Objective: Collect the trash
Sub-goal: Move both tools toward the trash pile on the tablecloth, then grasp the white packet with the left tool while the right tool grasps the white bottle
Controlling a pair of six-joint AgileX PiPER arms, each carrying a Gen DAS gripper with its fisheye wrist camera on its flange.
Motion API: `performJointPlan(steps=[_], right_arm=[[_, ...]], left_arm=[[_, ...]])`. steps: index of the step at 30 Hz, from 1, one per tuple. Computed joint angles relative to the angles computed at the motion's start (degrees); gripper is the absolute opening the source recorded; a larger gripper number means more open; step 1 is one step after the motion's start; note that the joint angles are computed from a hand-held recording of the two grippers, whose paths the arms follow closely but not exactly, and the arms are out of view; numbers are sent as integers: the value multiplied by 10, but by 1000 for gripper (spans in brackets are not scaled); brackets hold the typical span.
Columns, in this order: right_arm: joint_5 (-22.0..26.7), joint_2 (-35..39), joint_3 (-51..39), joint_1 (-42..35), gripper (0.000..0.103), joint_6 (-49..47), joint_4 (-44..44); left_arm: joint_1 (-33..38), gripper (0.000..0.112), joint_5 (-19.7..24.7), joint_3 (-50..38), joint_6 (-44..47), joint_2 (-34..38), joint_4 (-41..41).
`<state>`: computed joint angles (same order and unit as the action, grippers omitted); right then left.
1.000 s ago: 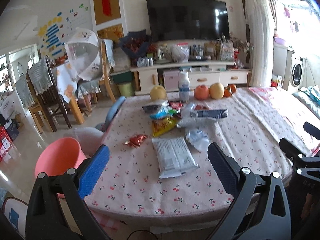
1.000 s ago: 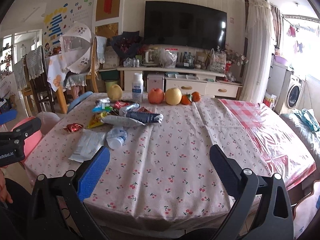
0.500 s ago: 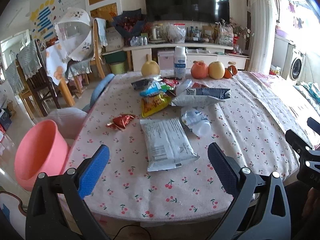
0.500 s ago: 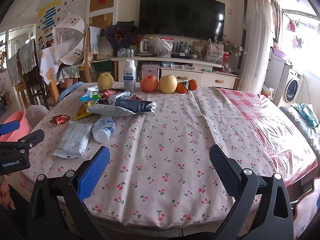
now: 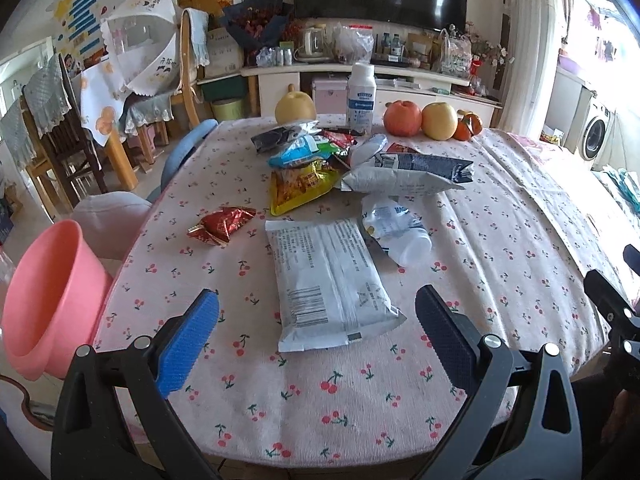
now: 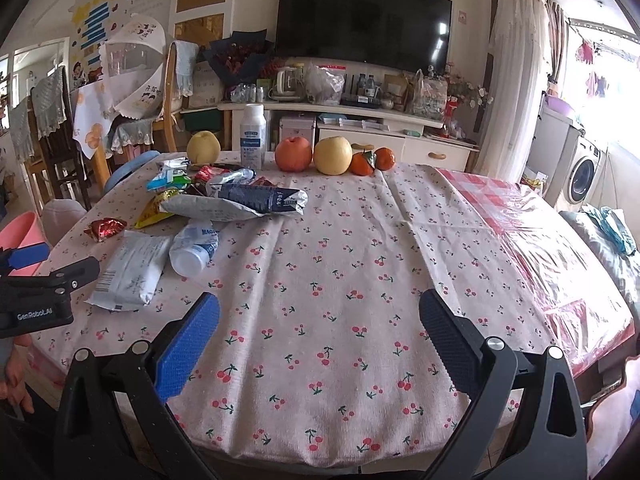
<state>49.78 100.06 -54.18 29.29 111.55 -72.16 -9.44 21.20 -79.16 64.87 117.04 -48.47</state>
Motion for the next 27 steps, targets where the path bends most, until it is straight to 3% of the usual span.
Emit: performJointPlan(steps=[8,13,16,27], right_arm=[[-19,23,-13,-20,98,-15,-1],[-51,37,-23,-46,98,-30,-5],[-106,43,-22,-77,98,-26,-17],[-414,92,-64,-230,98,11,-81]], left_arm=[[-14,99,7,-47,-70,41,69],[-15,99,37,-96,-132,74,114],[-17,99,53,-126,-165,95,142],[-35,99,82,-210,-259,154,228]])
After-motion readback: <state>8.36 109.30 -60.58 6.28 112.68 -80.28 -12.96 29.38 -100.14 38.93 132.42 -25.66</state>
